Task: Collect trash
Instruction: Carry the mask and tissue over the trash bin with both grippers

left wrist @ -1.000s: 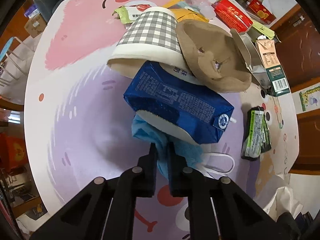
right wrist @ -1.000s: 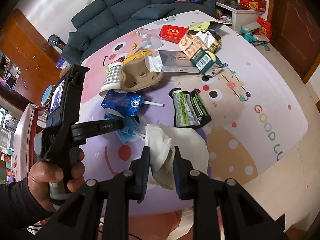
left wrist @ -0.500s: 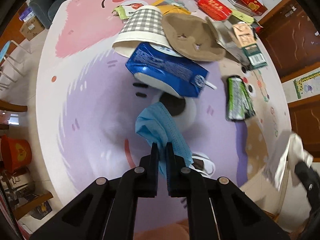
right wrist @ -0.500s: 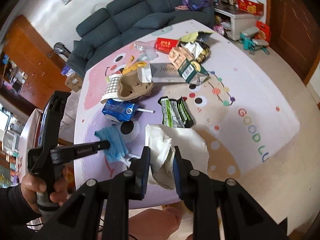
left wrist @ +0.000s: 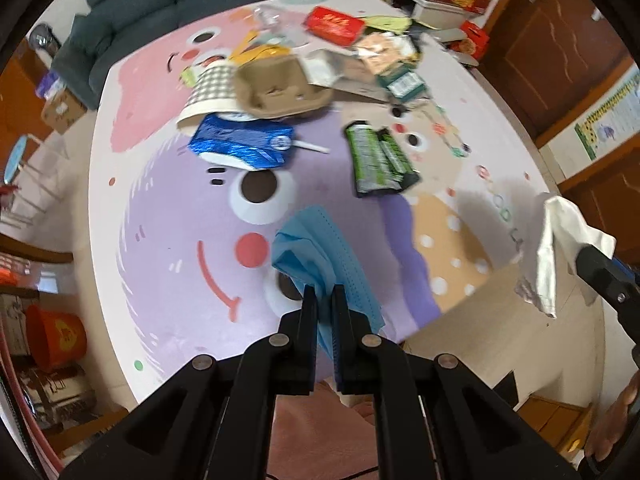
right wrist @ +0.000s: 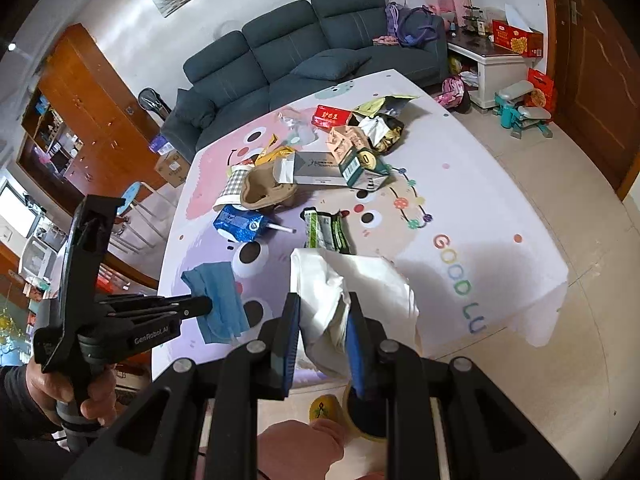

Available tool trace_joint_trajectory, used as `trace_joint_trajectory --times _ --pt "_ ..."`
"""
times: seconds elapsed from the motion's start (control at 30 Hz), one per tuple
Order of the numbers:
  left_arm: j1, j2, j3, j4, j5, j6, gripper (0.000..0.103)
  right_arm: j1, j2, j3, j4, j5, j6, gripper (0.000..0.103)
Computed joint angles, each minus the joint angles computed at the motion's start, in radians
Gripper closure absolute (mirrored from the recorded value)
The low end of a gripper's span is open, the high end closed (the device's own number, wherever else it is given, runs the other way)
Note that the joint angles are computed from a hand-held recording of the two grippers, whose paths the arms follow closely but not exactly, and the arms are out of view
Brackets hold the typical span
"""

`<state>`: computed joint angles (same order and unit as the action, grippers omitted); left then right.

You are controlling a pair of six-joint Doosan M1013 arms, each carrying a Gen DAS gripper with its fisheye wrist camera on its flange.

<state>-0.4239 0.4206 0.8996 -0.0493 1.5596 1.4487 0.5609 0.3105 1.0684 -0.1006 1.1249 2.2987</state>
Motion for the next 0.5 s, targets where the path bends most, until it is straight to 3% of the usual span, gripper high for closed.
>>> trace_joint_trajectory --times 0.5 --pt "-0.146 -0.117 0.195 0.077 -0.050 -0.108 0.099 -0.025 -0.163 0.267 0.138 -0.087 -0.083 0.081"
